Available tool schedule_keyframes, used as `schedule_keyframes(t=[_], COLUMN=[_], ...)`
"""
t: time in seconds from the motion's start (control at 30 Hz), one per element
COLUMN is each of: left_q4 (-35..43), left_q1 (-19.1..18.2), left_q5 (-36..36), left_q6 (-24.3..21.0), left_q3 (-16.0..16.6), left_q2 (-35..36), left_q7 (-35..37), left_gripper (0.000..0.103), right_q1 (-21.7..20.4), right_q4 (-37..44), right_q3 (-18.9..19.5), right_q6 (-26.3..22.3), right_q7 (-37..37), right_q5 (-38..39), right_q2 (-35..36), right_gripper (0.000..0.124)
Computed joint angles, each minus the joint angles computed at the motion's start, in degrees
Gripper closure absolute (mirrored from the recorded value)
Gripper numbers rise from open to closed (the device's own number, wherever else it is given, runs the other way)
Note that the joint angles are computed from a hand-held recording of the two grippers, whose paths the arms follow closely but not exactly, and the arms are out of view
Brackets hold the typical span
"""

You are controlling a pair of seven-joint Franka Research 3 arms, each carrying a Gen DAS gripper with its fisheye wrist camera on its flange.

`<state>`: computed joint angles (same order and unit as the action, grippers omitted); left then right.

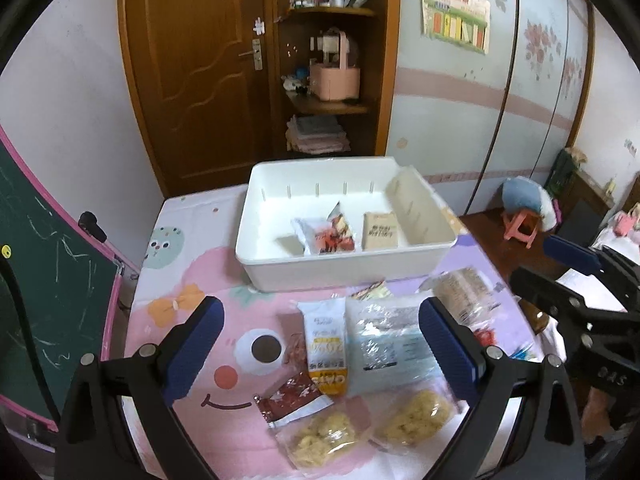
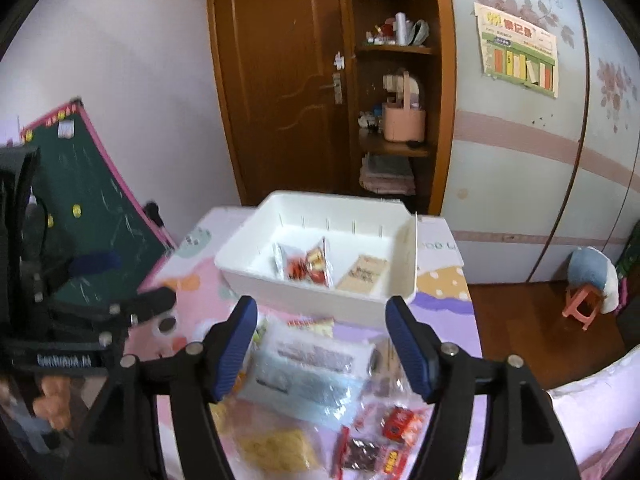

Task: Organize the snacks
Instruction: 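Grasp the white-and-yellow milk snack bag with the left tool while the right tool grasps the clear bread bag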

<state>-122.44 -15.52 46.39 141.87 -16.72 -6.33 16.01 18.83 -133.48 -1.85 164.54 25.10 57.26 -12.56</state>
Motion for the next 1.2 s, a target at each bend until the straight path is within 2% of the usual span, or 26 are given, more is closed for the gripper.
schedule_keyframes(t=[0.07, 0.2, 0.3, 0.5, 0.67, 0.8, 0.9, 0.97, 1.0, 1.03, 1.1, 1.17, 1.2], left_q4=[-0.3, -0.68, -0.7, -1.3, -0.25, 1.92, 4.08, 5.35, 5.93, 6.3, 7.05, 7.08, 7.26], left_q1=[0.08, 0.11, -0.11, 0.99, 1.49, 0.89, 0.22, 0.01, -0.03, -0.06, 0.11, 0.06, -0.04], left_q5=[-0.34, -0.69, -1.36, -9.19, -13.85, -13.68, -12.75, -13.09, -13.48, -13.96, -15.48, -16.11, -16.14], left_q6=[0.95, 2.02, 2.04, 6.92, 9.28, 9.17, 8.08, 7.48, 7.25, 7.01, 6.8, 7.6, 7.52], left_q3=[0.26, 0.99, 1.63, 3.77, 4.74, 5.54, 6.02, 6.05, 6.04, 6.04, 5.96, 6.23, 6.44], left_q2=[1.18, 3.95, 5.89, 10.03, 13.45, 16.0, 17.79, 18.94, 19.53, 19.92, 20.82, 21.18, 21.39], left_q7=[0.15, 0.82, 1.78, 6.78, 9.89, 10.85, 11.39, 12.58, 13.4, 14.11, 15.71, 15.97, 15.92], left_gripper=[0.005, 0.006, 0.005, 0.005, 0.006, 0.007, 0.008, 0.012, 0.018, 0.024, 0.03, 0.037, 0.045], right_q1=[-1.2, -3.11, -5.29, -9.03, -11.43, -11.93, -11.16, -10.17, -9.97, -10.43, -11.7, -11.38, -10.77], right_q4=[-0.62, -0.68, -0.25, 2.73, 6.47, 9.24, 10.95, 11.94, 12.49, 13.17, 14.35, 15.48, 16.17], right_q3=[0.26, -0.49, 0.2, 1.05, 1.72, 2.45, 2.33, 1.55, 1.34, 1.79, 2.97, 2.54, 1.87], right_q6=[-0.88, -2.92, -2.29, -3.31, -6.62, -6.48, -4.77, -3.68, -3.57, -3.94, -4.71, -5.54, -6.18], right_q7=[2.26, 3.68, 7.48, 16.46, 19.64, 22.42, 27.16, 31.33, 32.92, 33.07, 32.64, 34.62, 36.35], right_q5=[-3.08, -3.95, -7.5, -15.84, -16.0, -18.71, -24.6, -30.16, -32.17, -32.52, -31.32, -33.12, -35.18], right_q2=[0.99, 4.05, 7.14, 13.36, 17.37, 20.38, 22.91, 24.72, 25.48, 26.22, 27.33, 28.38, 29.11], right_gripper=[0.057, 0.057, 0.057, 0.057, 0.057, 0.057, 0.057, 0.057, 0.057, 0.057, 0.051, 0.049, 0.047])
